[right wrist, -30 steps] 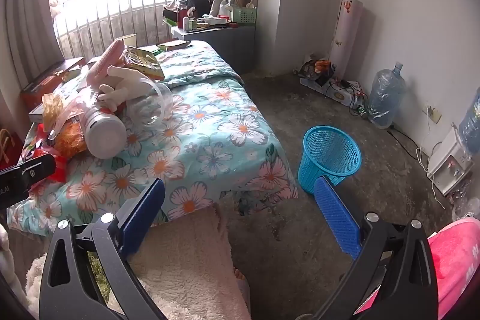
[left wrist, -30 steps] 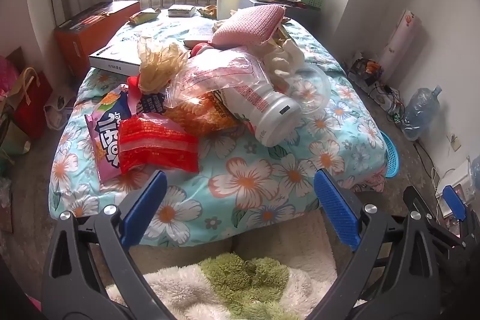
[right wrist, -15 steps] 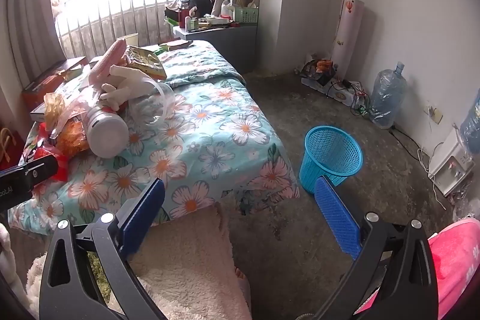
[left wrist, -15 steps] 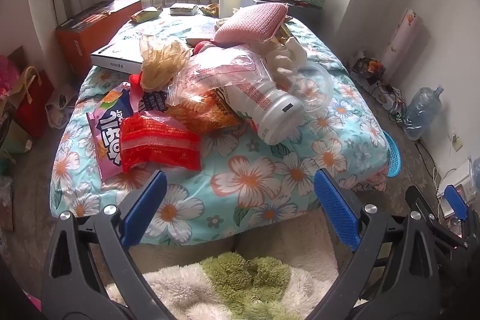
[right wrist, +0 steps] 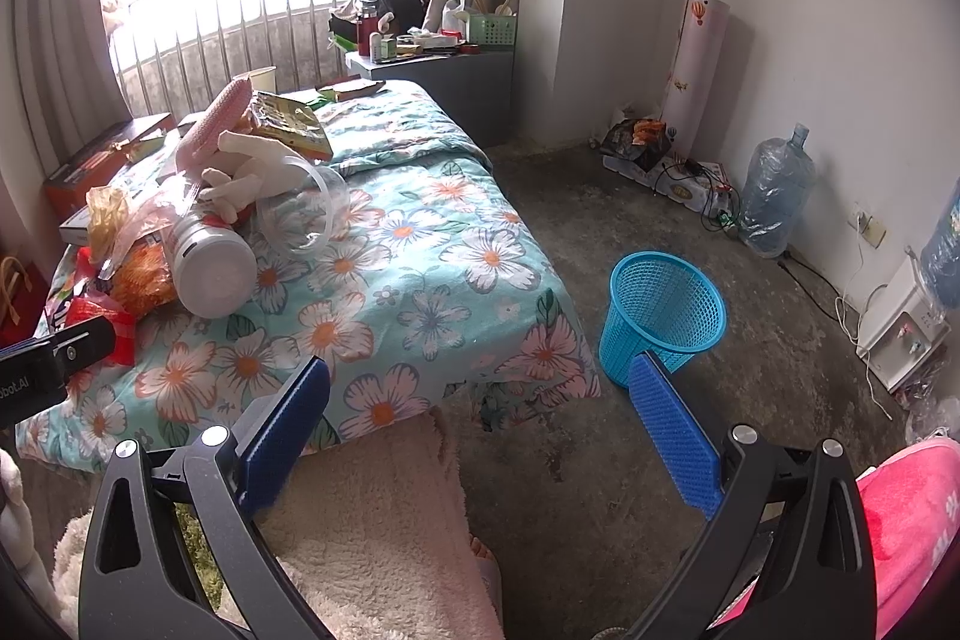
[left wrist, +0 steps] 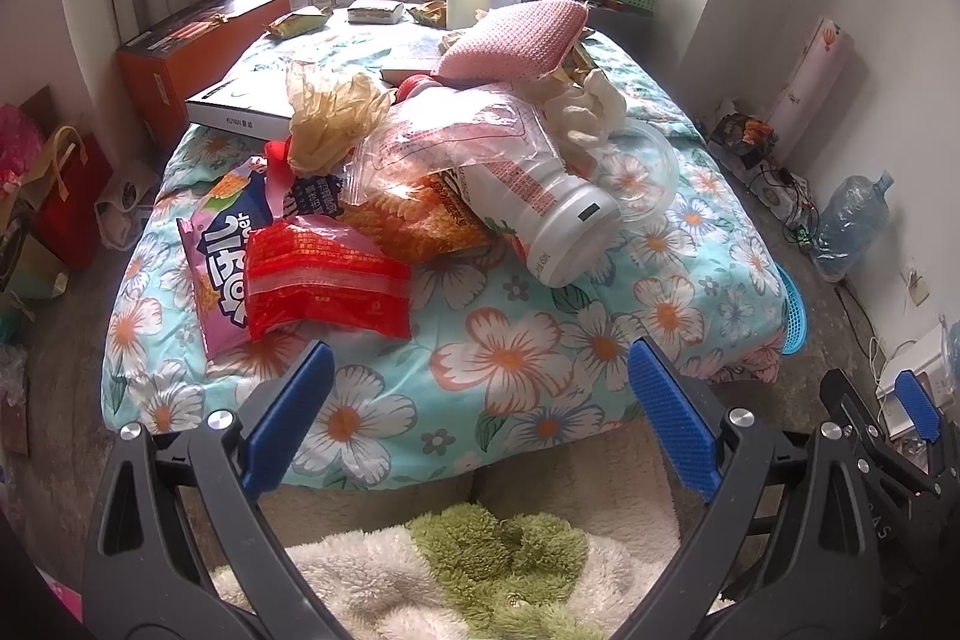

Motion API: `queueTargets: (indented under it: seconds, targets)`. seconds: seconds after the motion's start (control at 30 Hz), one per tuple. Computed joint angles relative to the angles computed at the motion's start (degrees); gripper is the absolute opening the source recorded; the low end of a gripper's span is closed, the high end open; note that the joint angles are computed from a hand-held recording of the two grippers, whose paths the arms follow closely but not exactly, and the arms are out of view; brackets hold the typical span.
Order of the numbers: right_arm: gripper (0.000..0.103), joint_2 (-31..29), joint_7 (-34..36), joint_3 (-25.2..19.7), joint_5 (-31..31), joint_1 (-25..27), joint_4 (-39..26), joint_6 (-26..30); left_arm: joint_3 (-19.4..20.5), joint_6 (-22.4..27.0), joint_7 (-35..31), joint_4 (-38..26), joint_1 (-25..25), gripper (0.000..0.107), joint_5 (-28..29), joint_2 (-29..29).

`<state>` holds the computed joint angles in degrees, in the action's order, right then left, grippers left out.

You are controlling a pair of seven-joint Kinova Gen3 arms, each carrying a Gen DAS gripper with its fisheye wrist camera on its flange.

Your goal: Collect trash

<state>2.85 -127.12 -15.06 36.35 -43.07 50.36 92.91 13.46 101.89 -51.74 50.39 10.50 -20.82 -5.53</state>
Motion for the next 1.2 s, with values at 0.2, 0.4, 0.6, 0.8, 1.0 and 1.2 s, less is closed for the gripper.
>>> queueTargets:
  seconds: [0.2, 0.4, 0.6, 0.8, 1.0, 1.2]
  targets:
    - [0.097, 0.2, 0.0, 0.1, 0.1, -0.2, -0.2, 0.1, -0.2, 0.0, -0.1, 0.2, -0.1, 0.094, 0.2, -0.2]
    - [0.097, 0.2, 0.0, 0.1, 0.1, -0.2, -0.2, 0.0, -0.2, 0.0, -0.2, 0.4, -0.3, 0.094, 0.3, -0.3]
    - [0.097, 0.2, 0.0, 0.2, 0.1, -0.4, -0.3, 0.2, -0.2, 0.1, -0.1, 0.4, -0.4, 0.094, 0.5, -0.3]
    - [0.097, 0.2, 0.1, 0.2, 0.0, -0.3, -0.3, 0.1, -0.2, 0.0, -0.3, 0.5, -0.6, 0.094, 0.7, -0.4]
    - [0.097, 0.3, 0.0, 0.3, 0.0, -0.3, -0.3, 0.0, -0.4, -0.2, -0.2, 1.1, -0.9, 0.094, 1.2, -0.7]
    - [0.097, 0.9, 0.0, 0.3, 0.2, -0.9, -0.8, 0.0, -1.5, -1.0, -0.5, 2.1, -1.7, 0.094, 2.5, -1.1]
